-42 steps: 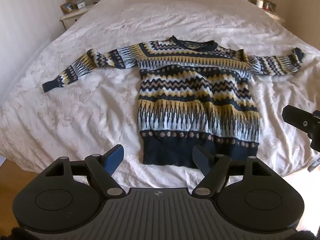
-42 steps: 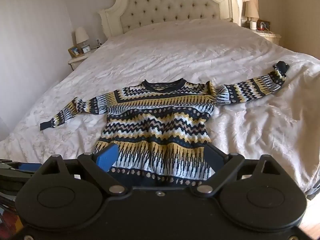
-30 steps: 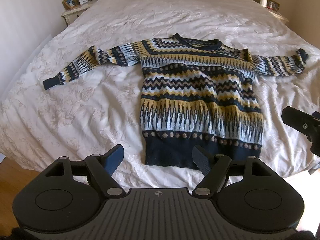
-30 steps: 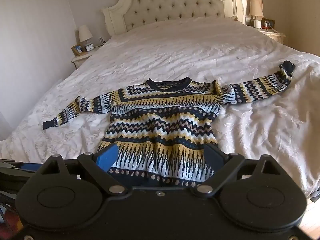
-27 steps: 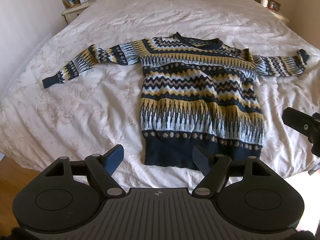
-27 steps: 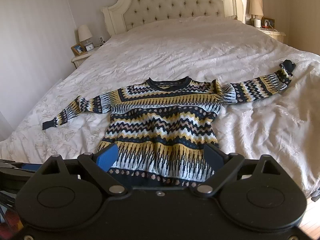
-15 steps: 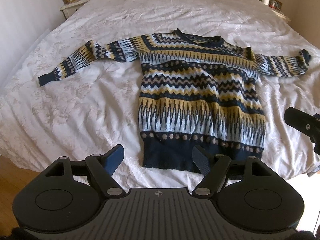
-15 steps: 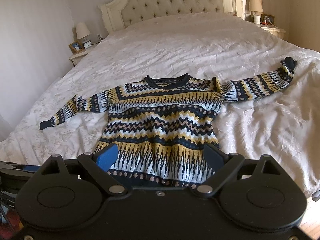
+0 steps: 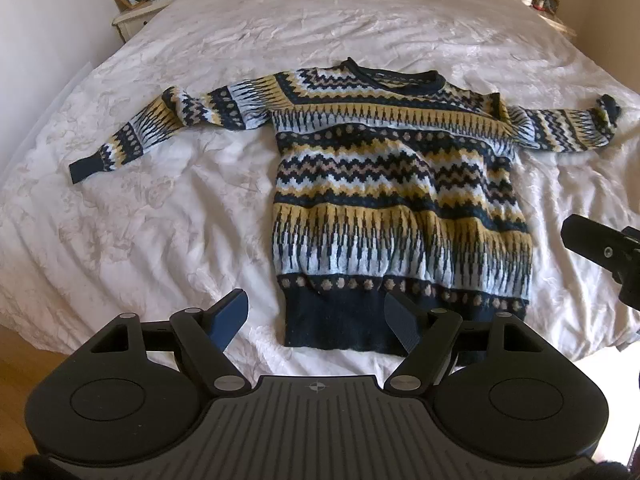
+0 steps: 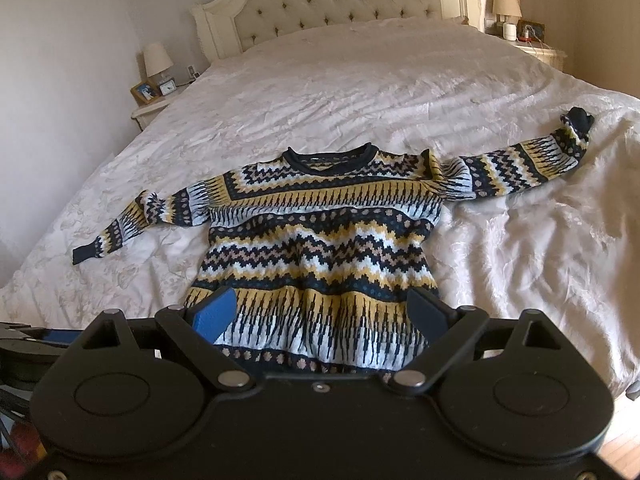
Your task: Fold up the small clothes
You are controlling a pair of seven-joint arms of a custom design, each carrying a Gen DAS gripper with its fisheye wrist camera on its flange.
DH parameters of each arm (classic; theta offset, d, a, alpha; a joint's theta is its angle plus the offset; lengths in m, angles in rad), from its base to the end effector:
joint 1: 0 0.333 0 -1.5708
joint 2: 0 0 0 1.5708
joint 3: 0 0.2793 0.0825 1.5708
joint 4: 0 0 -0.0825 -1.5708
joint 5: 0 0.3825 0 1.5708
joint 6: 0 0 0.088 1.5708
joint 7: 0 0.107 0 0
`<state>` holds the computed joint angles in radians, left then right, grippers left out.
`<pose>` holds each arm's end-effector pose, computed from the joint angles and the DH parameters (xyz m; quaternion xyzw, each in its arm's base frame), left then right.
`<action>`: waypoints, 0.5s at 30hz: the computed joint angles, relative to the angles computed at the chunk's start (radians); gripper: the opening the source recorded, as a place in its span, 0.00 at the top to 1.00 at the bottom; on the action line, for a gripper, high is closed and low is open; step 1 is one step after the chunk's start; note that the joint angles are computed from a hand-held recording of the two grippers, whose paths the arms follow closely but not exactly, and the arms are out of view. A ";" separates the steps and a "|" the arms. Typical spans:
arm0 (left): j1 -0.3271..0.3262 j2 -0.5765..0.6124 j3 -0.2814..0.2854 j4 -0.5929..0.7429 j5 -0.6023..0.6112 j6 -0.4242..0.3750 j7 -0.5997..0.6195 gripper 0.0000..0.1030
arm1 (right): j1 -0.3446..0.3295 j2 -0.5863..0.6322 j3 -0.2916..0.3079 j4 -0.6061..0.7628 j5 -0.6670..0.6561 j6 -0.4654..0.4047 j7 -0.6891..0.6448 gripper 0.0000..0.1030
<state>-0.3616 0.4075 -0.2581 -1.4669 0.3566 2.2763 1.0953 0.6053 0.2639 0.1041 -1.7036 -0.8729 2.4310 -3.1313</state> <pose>0.5886 -0.3755 0.4654 -0.5862 0.7762 -0.1738 0.1542 0.5090 0.4264 0.4549 -0.5328 0.7497 -0.2349 0.3143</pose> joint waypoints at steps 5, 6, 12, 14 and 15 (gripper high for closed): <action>-0.005 0.010 0.008 0.012 0.020 -0.009 -0.012 0.28 | 0.000 0.006 -0.001 0.007 0.004 0.000 -0.007 0.10; -0.005 0.015 0.010 0.021 0.022 -0.020 -0.009 0.28 | 0.001 0.007 -0.001 0.009 0.003 -0.003 -0.006 0.10; 0.003 0.047 0.005 0.065 -0.004 -0.034 0.007 0.28 | -0.004 0.022 -0.004 0.027 0.021 -0.005 -0.030 0.10; 0.000 0.063 0.009 0.088 -0.003 -0.043 0.008 0.28 | -0.007 0.031 -0.005 0.039 0.035 -0.008 -0.044 0.10; -0.001 0.071 0.010 0.101 -0.003 -0.046 0.011 0.28 | -0.008 0.037 -0.006 0.048 0.041 -0.011 -0.051 0.10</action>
